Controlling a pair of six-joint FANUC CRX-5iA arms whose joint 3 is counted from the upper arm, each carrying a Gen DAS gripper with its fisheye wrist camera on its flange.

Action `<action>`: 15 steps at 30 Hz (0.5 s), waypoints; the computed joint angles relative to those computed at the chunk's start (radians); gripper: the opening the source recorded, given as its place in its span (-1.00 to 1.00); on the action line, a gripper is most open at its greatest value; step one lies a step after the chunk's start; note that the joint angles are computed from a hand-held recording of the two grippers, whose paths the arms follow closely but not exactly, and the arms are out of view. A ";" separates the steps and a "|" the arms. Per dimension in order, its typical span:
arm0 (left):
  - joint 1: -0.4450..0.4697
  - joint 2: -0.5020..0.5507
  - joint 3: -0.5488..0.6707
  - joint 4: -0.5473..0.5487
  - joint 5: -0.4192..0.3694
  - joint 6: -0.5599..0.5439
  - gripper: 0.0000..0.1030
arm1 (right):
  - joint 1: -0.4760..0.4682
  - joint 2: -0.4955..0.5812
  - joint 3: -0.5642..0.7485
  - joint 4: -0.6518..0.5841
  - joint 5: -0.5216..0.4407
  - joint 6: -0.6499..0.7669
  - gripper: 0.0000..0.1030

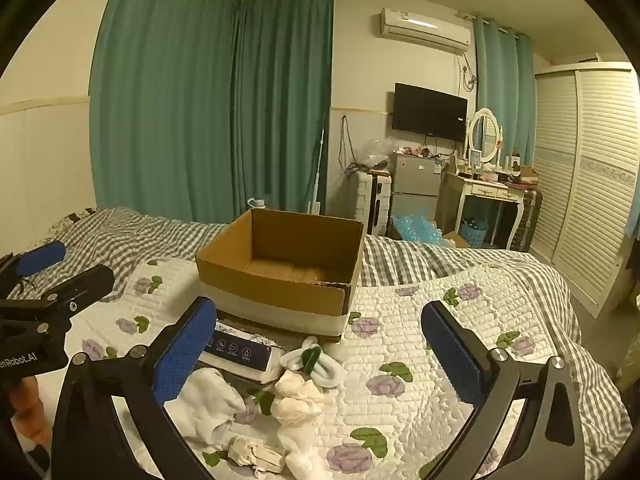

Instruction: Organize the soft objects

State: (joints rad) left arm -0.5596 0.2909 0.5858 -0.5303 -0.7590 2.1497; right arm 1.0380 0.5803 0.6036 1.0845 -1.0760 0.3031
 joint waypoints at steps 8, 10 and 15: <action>0.014 0.015 0.026 0.047 -0.023 -0.043 0.98 | 0.003 0.012 0.022 -0.002 -0.006 0.003 1.00; 0.005 0.013 0.018 0.023 -0.020 -0.021 0.98 | -0.001 0.001 -0.003 0.001 0.006 -0.013 1.00; 0.005 0.017 0.021 0.019 -0.018 -0.013 0.98 | 0.002 0.003 -0.001 -0.008 -0.002 -0.006 1.00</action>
